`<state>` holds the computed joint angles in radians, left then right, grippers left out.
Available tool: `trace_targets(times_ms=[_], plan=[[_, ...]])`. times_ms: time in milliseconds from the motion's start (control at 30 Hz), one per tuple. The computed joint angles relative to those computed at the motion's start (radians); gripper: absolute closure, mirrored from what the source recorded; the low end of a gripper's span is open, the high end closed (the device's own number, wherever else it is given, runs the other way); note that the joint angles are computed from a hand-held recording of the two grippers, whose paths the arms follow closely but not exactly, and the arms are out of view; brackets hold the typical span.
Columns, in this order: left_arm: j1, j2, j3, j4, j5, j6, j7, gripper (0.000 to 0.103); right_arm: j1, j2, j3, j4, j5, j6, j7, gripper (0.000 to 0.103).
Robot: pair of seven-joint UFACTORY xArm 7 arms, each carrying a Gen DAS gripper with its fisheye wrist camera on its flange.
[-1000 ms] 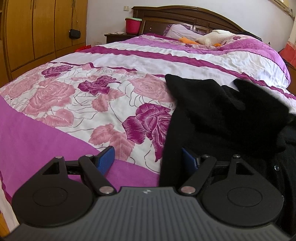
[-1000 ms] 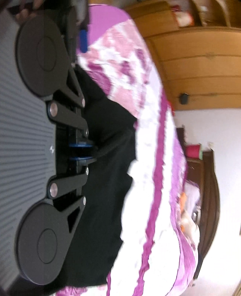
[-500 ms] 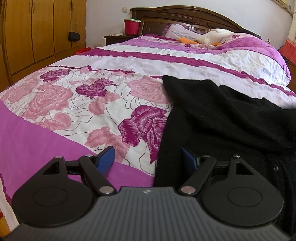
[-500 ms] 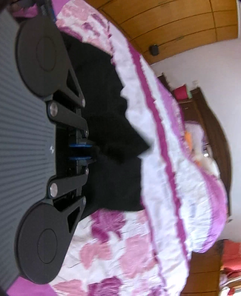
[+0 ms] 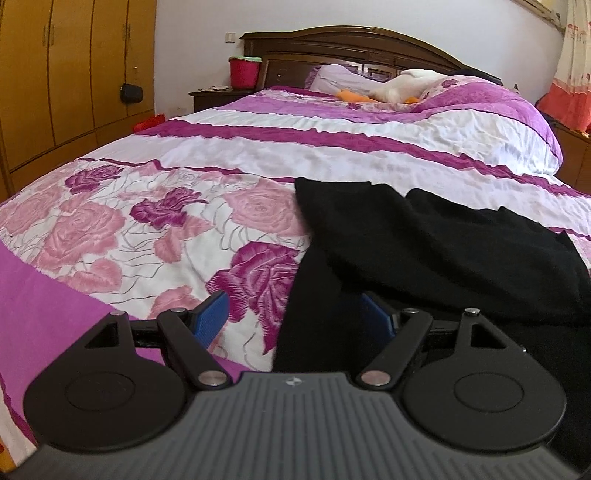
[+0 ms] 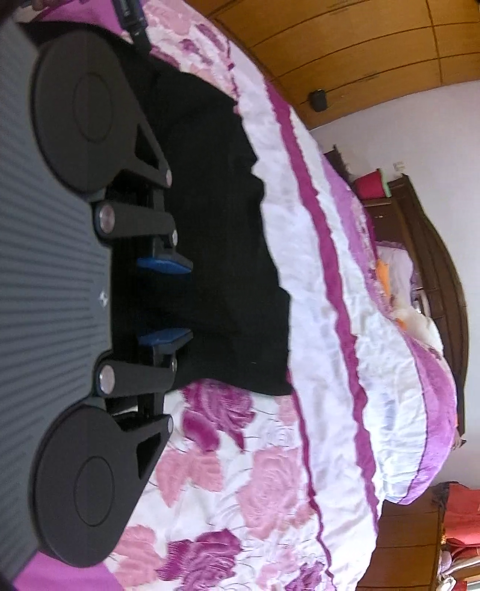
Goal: Fold small clothes
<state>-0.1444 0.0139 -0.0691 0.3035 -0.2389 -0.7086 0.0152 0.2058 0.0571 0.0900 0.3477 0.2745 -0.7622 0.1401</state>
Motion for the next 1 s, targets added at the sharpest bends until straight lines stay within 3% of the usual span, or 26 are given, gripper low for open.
trace_targets(times_ms=[67,200,267,367,467,567,733,867,1000], plan=[[0.003,-0.002,0.002,0.004,0.027,0.007,-0.016,0.021,-0.001,0.023,-0.004,0.028,0.016,-0.004,-0.012,0.057],[0.046,0.001,0.032,0.023,0.233,0.017,-0.152,0.021,-0.025,0.085,-0.02,0.098,-0.051,0.029,0.011,0.057],[0.054,0.009,0.031,0.044,0.275,0.015,-0.174,0.022,-0.016,0.125,-0.026,0.137,-0.029,0.032,-0.013,0.057],[0.048,0.027,0.022,0.074,0.273,-0.001,-0.157,0.022,-0.002,0.186,-0.035,0.19,-0.001,0.038,-0.044,0.057],[0.043,0.049,0.016,0.105,0.28,-0.015,-0.148,0.022,-0.021,0.225,-0.03,0.211,-0.064,0.027,-0.007,0.057],[0.034,0.077,0.011,0.132,0.279,-0.042,-0.124,0.022,-0.006,0.222,-0.034,0.213,-0.073,0.021,-0.033,0.091],[0.019,0.135,0.005,0.2,0.266,-0.073,-0.096,0.022,-0.001,0.156,-0.029,0.185,-0.08,-0.056,-0.045,0.092],[-0.017,0.21,-0.001,0.294,0.189,-0.077,-0.056,0.022,0.044,0.141,-0.027,0.207,0.062,-0.152,-0.158,0.092],[-0.059,0.323,0.011,0.414,0.109,-0.065,-0.001,0.022,0.05,0.183,-0.033,0.271,0.14,-0.097,-0.236,0.092]])
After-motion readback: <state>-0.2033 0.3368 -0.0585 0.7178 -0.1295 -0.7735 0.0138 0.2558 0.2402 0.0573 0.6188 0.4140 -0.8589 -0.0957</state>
